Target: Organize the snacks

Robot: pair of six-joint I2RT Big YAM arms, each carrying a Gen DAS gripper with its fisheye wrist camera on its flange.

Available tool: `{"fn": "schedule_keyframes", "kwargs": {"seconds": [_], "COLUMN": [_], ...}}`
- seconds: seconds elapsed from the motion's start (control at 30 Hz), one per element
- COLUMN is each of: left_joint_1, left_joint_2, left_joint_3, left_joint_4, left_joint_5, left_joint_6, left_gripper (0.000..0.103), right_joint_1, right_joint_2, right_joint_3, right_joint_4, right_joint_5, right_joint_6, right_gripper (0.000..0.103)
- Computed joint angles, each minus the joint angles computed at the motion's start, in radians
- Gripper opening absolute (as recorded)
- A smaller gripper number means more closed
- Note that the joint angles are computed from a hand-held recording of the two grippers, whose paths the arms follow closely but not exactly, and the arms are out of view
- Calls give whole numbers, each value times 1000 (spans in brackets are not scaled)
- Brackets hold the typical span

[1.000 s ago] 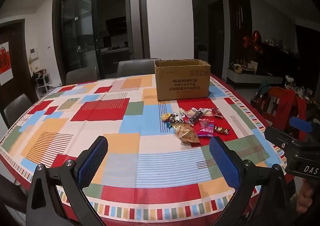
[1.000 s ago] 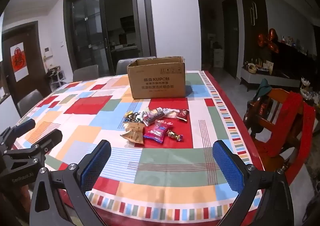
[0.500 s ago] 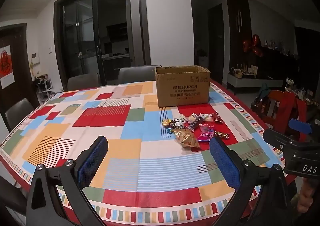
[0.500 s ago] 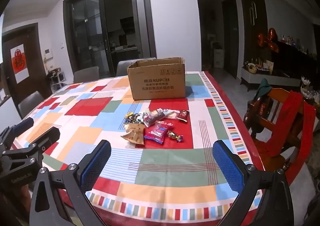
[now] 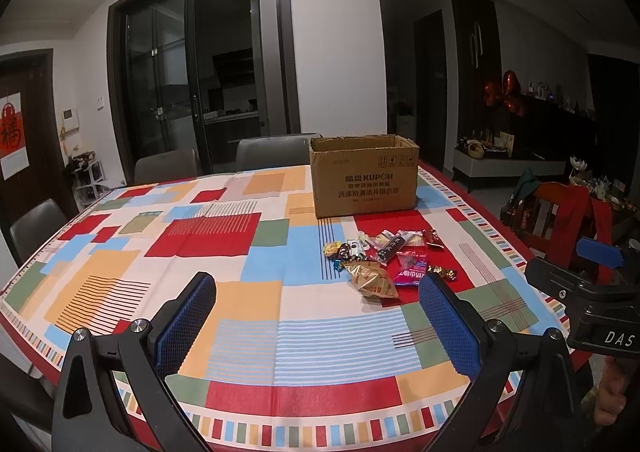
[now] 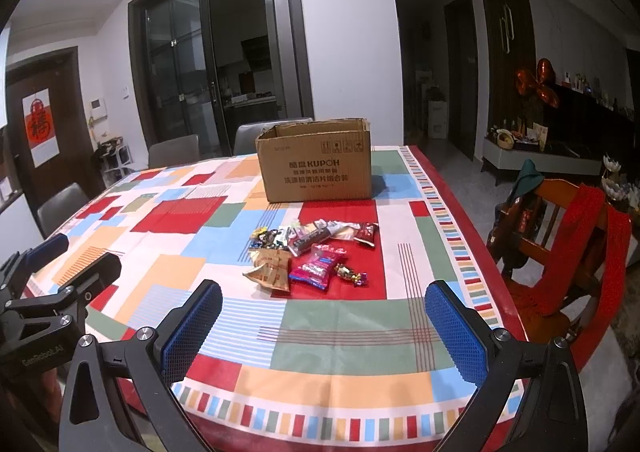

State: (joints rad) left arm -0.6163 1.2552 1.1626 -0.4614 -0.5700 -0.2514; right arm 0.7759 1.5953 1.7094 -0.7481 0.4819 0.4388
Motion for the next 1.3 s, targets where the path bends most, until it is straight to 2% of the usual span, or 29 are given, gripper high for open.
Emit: {"fn": "schedule_keyframes", "kwargs": {"seconds": [1.3], "left_joint_1": [-5], "left_joint_2": [-8], "left_joint_3": [-11], "left_joint_4": [9], "left_joint_5": [-6], "left_joint_6": [0], "left_gripper": [103], "right_joint_1": [4], "right_joint_2": [-1], "right_joint_3": [11], "right_joint_4": [-7], "right_joint_5": [3], "right_joint_6": [-3], "right_gripper": [103]}}
